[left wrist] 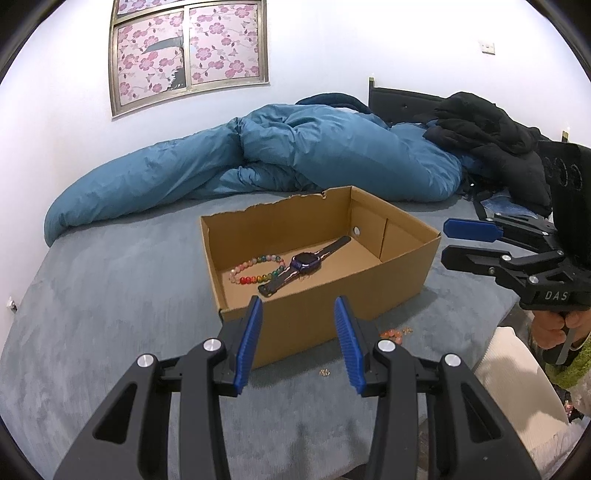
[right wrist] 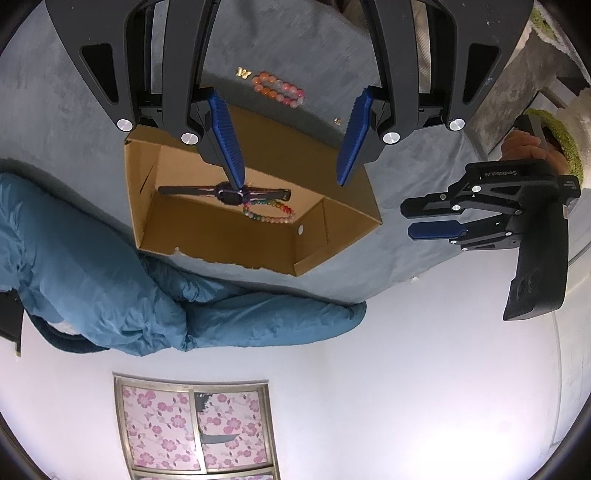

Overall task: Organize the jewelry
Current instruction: 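Withdraw both open grippers from the box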

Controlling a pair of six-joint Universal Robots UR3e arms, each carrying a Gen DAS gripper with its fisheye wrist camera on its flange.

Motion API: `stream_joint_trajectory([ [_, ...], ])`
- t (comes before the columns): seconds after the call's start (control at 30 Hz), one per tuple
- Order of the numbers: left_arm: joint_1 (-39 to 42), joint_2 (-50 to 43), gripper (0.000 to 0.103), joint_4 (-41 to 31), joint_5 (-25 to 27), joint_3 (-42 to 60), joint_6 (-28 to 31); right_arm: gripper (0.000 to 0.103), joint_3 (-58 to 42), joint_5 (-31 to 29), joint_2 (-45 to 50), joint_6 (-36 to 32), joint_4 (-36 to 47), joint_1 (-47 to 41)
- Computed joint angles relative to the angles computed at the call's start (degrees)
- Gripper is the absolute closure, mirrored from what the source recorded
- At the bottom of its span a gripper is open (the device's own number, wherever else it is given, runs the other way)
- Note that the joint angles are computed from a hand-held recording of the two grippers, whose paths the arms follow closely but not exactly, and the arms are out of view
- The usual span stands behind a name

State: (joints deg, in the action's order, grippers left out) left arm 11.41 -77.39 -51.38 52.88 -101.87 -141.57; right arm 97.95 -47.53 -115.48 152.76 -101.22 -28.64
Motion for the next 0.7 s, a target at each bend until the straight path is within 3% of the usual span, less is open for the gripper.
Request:
stream_joint_trajectory([
  [0.7, 2.35, 0.57, 0.064, 0.42, 0.38, -3.68, 1.06, 0.053, 3.23, -0.74, -3.08, -0.11, 2.9, 0.77],
])
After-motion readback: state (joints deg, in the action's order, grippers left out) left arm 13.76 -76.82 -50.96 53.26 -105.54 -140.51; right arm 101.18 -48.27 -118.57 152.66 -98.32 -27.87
